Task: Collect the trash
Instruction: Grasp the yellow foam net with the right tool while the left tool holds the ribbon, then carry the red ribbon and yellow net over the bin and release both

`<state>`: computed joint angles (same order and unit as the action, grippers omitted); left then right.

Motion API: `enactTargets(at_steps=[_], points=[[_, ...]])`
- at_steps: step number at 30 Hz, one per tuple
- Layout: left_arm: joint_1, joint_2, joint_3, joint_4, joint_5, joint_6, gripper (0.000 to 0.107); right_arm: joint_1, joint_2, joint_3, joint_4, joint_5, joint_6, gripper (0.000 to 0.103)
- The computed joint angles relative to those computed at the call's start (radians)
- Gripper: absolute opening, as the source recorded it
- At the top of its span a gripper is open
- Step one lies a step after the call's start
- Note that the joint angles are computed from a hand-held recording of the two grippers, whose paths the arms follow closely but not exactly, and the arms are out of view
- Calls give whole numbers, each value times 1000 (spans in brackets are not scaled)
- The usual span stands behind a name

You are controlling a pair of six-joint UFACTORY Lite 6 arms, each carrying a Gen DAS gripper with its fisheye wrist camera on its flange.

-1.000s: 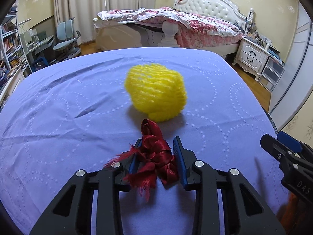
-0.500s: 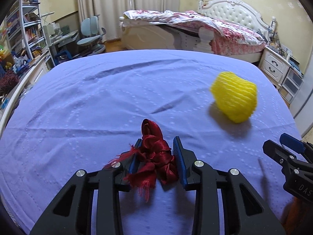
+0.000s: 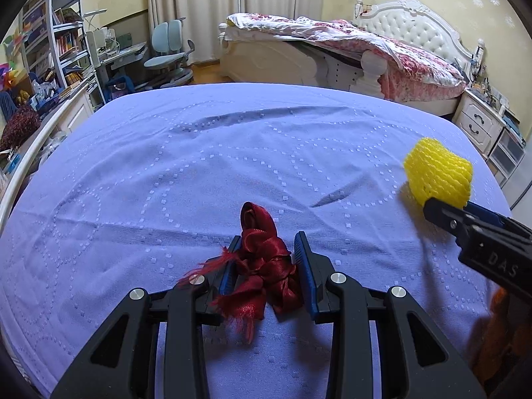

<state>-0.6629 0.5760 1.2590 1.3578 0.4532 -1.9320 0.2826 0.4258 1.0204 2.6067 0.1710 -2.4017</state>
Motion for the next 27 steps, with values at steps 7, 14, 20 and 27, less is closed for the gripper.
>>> enactTargets(at_steps=[7,14,20,27], points=[[-2,5,6,0,4,0,35,-3,31,58,-199,-17,197,59],[-7,-12,-17,40,14,-39,35,-44,11,36,-379,22,343,42],[-33,-29,-39,72,18,-92,35,-63,-67,-79,-271,64,225,41],[-85,-14,-11,43,32,-75,35,-131,-169,-205,-309,106,237,41]])
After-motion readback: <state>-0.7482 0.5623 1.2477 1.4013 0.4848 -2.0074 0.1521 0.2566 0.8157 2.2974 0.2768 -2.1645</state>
